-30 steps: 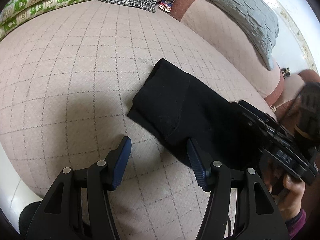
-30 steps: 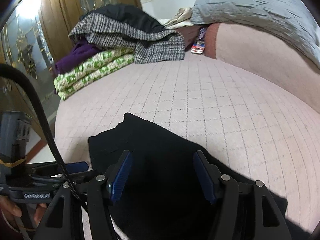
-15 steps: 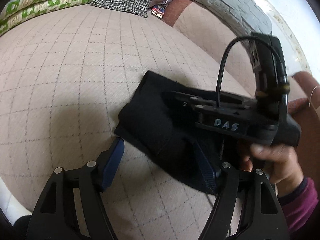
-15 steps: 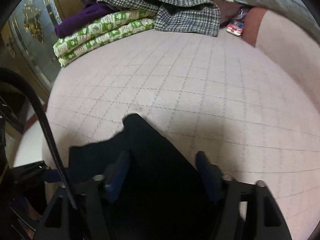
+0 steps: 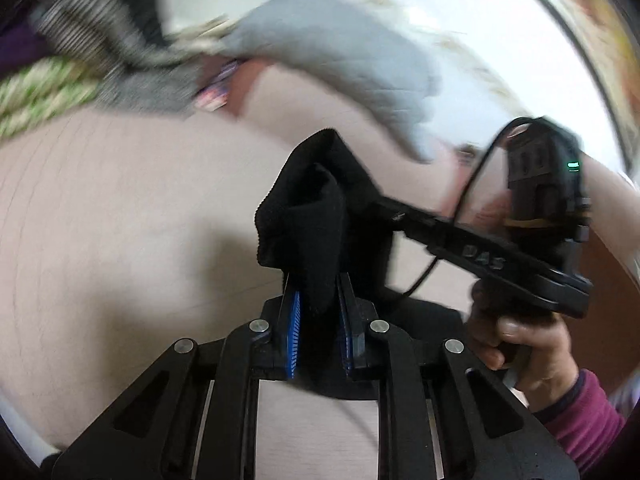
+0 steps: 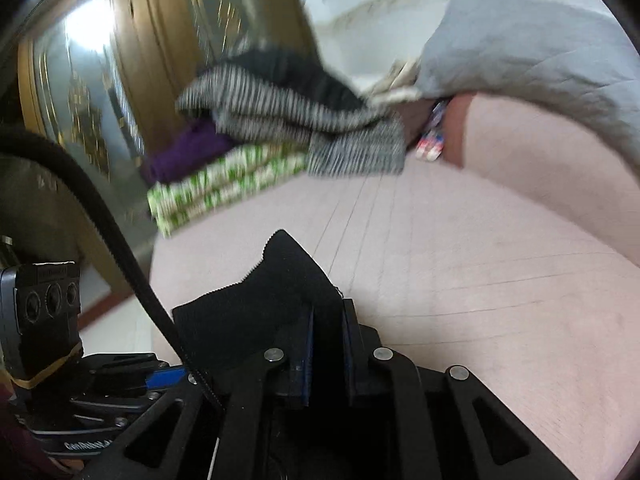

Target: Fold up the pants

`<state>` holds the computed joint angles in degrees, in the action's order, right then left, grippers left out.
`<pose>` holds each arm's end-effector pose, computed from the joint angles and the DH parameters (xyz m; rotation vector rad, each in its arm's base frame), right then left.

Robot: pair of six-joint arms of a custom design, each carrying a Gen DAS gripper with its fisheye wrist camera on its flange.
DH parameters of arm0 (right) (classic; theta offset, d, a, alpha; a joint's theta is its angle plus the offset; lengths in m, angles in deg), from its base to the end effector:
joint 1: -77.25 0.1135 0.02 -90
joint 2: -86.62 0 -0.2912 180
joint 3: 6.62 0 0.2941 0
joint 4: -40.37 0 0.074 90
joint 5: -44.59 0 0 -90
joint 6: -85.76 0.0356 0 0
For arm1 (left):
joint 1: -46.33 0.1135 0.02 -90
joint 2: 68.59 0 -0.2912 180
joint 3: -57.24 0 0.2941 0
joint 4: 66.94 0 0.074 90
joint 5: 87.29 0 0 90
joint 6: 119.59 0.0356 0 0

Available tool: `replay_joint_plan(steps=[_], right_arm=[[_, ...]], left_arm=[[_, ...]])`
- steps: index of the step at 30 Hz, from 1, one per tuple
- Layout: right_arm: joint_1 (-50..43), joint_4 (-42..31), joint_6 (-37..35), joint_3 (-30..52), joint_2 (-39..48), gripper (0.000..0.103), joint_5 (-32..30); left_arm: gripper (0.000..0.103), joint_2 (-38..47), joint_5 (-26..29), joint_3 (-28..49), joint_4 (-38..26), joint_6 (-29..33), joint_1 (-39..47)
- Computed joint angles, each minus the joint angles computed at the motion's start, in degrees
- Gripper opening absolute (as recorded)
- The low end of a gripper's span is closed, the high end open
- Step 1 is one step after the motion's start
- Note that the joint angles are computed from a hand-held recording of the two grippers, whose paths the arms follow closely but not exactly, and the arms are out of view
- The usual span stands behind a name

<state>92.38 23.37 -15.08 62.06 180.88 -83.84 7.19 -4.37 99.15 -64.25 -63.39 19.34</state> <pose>0.3629 0.1210 0.2080 -0.8300 2.0870 0.8097 0.2570 -0.1260 0.1753 -0.2025 2.1416 -0.4984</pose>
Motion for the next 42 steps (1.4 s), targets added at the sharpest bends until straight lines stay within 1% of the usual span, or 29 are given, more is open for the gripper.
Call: replay_joint_plan(steps=[3, 6, 8, 9, 10, 11, 13, 14, 16, 17, 18, 19, 20, 21, 22, 24, 25, 27, 28, 30, 33, 34, 35, 36, 37, 39, 42], right_arm=[[-7.3, 1.3, 1.7, -6.5, -7.5, 0.011, -3.4], [-15.7, 1.6, 1.7, -11.8, -11.3, 0.011, -5.8], [-21.2, 1.1, 1.7, -13.8, -10.4, 0.011, -6.7], [-23.5, 1.2, 1.7, -14.6, -9.3, 0.003, -6.1], [-25.4, 1.3, 2.1, -14.9, -7.6, 0.002, -4.0], [-26.9, 0.4, 2.2, -14.5, -5.3, 0.002, -2.2], [-29.4, -2.2, 2.8, -13.1, -1.7, 0.003, -1.4], [-30.5, -2.6, 2.7, -13.2, -1.8, 0.004, -1.1], [-32.4, -2.6, 2.0, -14.6, -3.6, 0.005, -1.7], [-33.2, -2.7, 2.1, -15.2, -4.6, 0.007, -2.6], [-34.2, -3.6, 2.0, -15.9, -6.1, 0.013, -3.8], [-35.2, -4.4, 1.9, -16.6, -7.7, 0.026, -5.0], [-35.9, -5.0, 2.0, -17.4, -9.0, 0.036, -5.9], [-36.7, -5.8, 2.3, -18.1, -10.4, 0.055, -7.1], [-37.8, -6.9, 1.8, -18.5, -11.1, 0.057, -8.7], [-38.7, -9.2, 1.0, -18.4, -11.4, 0.057, -10.6], [-38.8, -10.8, 0.5, -18.6, -11.8, 0.057, -11.3], [-38.0, -12.3, -0.1, -19.1, -12.2, 0.057, -12.2], [-37.4, -12.8, -0.9, -19.4, -12.4, 0.057, -11.7], [-34.2, -11.3, -1.1, -19.7, -12.5, 0.057, -8.2], [-29.0, -8.1, 1.1, -19.0, -9.8, 0.057, -1.8], [-27.5, -6.6, 3.2, -18.7, -8.0, 0.057, 0.0], [-26.7, -4.1, 4.9, -19.0, -6.8, 0.053, 0.1], [-26.2, -1.4, 6.2, -19.8, -6.4, 0.026, -0.7], [-25.6, -0.3, 6.7, -19.9, -6.1, 0.006, -1.5], [-24.7, 1.4, 6.9, -20.8, -8.3, 0.006, 0.3], [-26.4, 1.6, 5.7, -21.6, -13.4, 0.005, 0.3]], left_arm=[[0.015, 2.7, -2.1, 4.8, -0.5, 4.6, -7.4], [0.015, 10.9, -1.6, 11.0, -0.1, 7.4, -12.8], [0.015, 19.1, -0.8, 16.5, -0.2, 9.1, -16.0], [0.015, 22.4, -0.3, 18.9, -1.2, 9.1, -17.0], [0.015, 26.8, 1.3, 22.3, -3.2, 9.1, -17.7], [0.015, 29.1, 2.4, 24.4, -4.5, 9.2, -17.7], [0.015, 33.3, 3.8, 27.3, -6.9, 9.8, -18.4], [0.015, 33.1, 3.9, 27.3, -7.9, 10.6, -18.9], [0.017, 30.3, 4.0, 25.7, -8.4, 12.3, -19.3], [0.019, 27.3, 5.1, 23.6, -8.3, 13.4, -19.3], [0.022, 25.0, 6.1, 22.2, -8.3, 14.0, -18.9], [0.027, 23.0, 7.5, 20.8, -8.1, 14.3, -18.4], [0.03, 20.5, 9.3, 19.2, -8.0, 15.0, -17.3], [0.03, 19.1, 9.8, 18.8, -8.7, 15.5, -16.6], [0.03, 18.2, 9.6, 19.0, -9.6, 16.4, -16.2], [0.03, 17.0, 9.4, 18.3, -9.4, 18.9, -16.1], [0.03, 16.4, 8.1, 18.2, -9.7, 18.8, -17.1], [0.03, 17.4, 7.6, 19.8, -11.4, 18.9, -16.8], [0.03, 17.1, 7.7, 20.1, -12.3, 18.7, -16.3], [0.03, 16.7, 6.6, 19.9, -12.2, 17.4, -15.0], [0.03, 18.0, 3.0, 20.1, -12.9, 15.2, -13.7], [0.03, 19.3, 2.5, 20.6, -13.7, 14.6, -12.9], [0.03, 21.6, 2.7, 21.6, -14.6, 13.7, -11.9], [0.03, 23.0, 3.5, 22.3, -15.0, 12.9, -11.4], [0.03, 24.0, 4.1, 22.6, -15.2, 12.1, -11.1], [0.03, 24.4, 4.2, 23.1, -15.1, 11.7, -11.3], [0.03, 22.7, 4.4, 22.7, -12.8, 12.0, -11.9]])
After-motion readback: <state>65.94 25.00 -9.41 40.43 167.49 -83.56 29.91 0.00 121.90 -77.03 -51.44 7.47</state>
